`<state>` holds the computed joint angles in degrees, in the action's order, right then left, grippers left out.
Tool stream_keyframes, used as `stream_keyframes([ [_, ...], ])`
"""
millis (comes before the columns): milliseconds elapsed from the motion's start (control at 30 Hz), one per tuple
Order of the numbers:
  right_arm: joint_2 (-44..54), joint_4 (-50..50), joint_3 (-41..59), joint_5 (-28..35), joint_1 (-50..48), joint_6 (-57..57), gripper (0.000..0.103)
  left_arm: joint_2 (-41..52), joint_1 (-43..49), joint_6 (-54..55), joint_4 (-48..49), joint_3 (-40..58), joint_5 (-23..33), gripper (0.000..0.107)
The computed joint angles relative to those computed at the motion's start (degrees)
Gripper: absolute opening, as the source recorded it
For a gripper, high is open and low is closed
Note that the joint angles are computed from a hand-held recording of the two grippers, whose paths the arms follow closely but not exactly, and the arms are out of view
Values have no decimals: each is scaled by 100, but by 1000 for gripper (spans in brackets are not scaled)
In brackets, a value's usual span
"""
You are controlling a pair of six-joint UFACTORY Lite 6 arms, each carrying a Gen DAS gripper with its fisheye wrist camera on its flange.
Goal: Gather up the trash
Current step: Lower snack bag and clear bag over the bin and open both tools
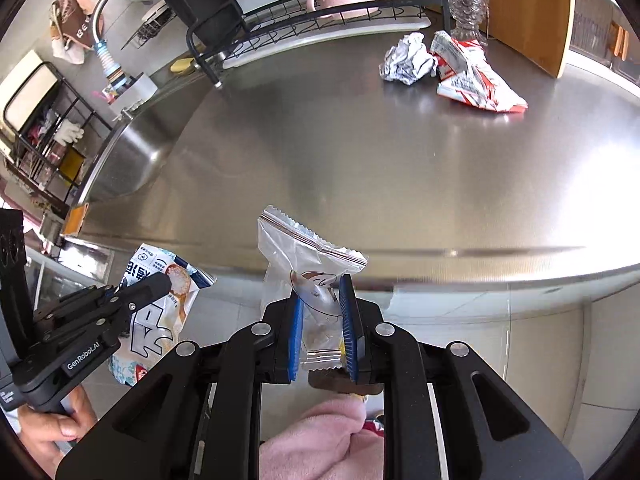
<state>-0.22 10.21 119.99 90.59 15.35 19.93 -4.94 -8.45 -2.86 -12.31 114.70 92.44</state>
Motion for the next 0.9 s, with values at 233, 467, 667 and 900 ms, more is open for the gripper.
stream_keyframes([
  [233, -1760, -98, -2594, -470, 703, 603, 19, -1577, -41, -56, -116, -2361, -376, 6],
  [467, -2904, 81, -4871, -1081, 608, 650, 19, -2584, -208, 79, -239, -4751, -1244, 6],
  [667, -3308, 323, -6483, -1974, 414, 443, 19, -2936, -341, 225, -260, -6415, -2266, 6],
  [900, -2816, 557, -7636, -3208, 658, 401, 19, -2595, -381, 571, -409, -7749, -3473, 6],
])
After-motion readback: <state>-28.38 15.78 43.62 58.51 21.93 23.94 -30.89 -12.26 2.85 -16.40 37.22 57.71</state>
